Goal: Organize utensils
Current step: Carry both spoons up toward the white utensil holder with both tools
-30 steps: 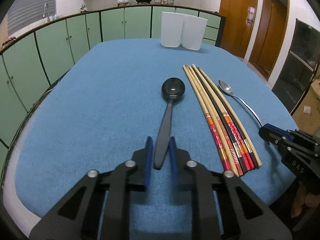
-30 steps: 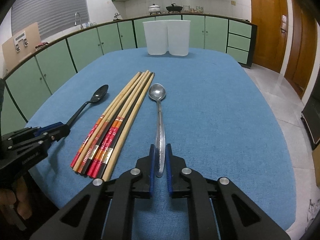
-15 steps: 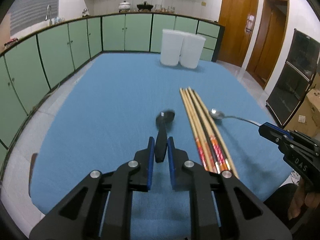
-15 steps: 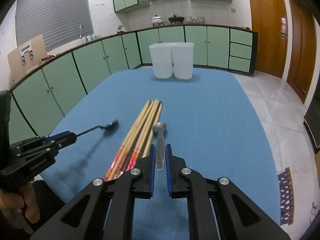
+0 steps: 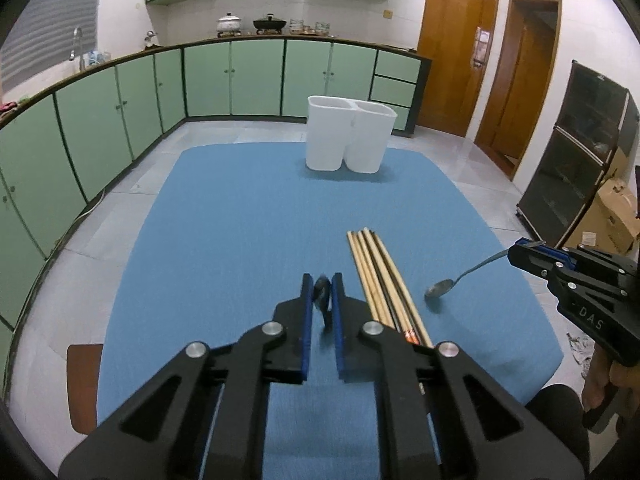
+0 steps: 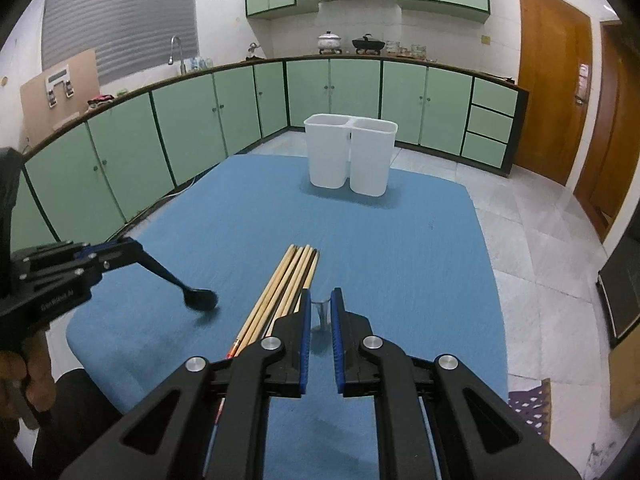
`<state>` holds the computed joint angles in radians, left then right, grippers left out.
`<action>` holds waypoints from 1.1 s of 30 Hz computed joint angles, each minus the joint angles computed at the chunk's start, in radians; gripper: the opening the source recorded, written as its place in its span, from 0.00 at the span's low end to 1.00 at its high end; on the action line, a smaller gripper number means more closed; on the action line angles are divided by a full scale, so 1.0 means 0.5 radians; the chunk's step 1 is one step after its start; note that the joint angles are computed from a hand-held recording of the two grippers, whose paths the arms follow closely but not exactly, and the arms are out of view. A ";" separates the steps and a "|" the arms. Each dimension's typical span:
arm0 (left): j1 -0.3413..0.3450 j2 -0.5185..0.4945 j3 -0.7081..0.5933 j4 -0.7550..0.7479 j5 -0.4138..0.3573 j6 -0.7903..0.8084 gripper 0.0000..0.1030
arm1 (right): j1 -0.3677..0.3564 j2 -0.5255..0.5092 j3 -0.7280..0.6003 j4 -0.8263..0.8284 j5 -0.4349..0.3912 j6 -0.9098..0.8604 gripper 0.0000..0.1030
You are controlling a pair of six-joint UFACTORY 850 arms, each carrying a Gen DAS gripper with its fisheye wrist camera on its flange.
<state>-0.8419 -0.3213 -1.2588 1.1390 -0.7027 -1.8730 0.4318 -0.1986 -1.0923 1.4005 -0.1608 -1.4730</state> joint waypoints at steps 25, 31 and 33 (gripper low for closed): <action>0.345 -0.298 -0.862 -0.117 0.056 0.813 0.03 | -0.114 -0.500 -1.166 -1.333 -0.418 1.389 0.09; 0.474 -0.585 -1.338 -0.202 0.044 1.040 0.03 | -0.099 -0.939 -1.872 -1.804 -0.602 1.923 0.09; 0.520 -0.715 -1.529 -0.281 0.034 1.147 0.03 | -0.094 -1.100 -2.111 -1.957 -0.665 2.082 0.09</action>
<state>-0.5820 -0.6790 -2.0235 0.9987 -0.6857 -1.2997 0.3850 -0.7487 -2.1476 0.4220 -0.4933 -0.4317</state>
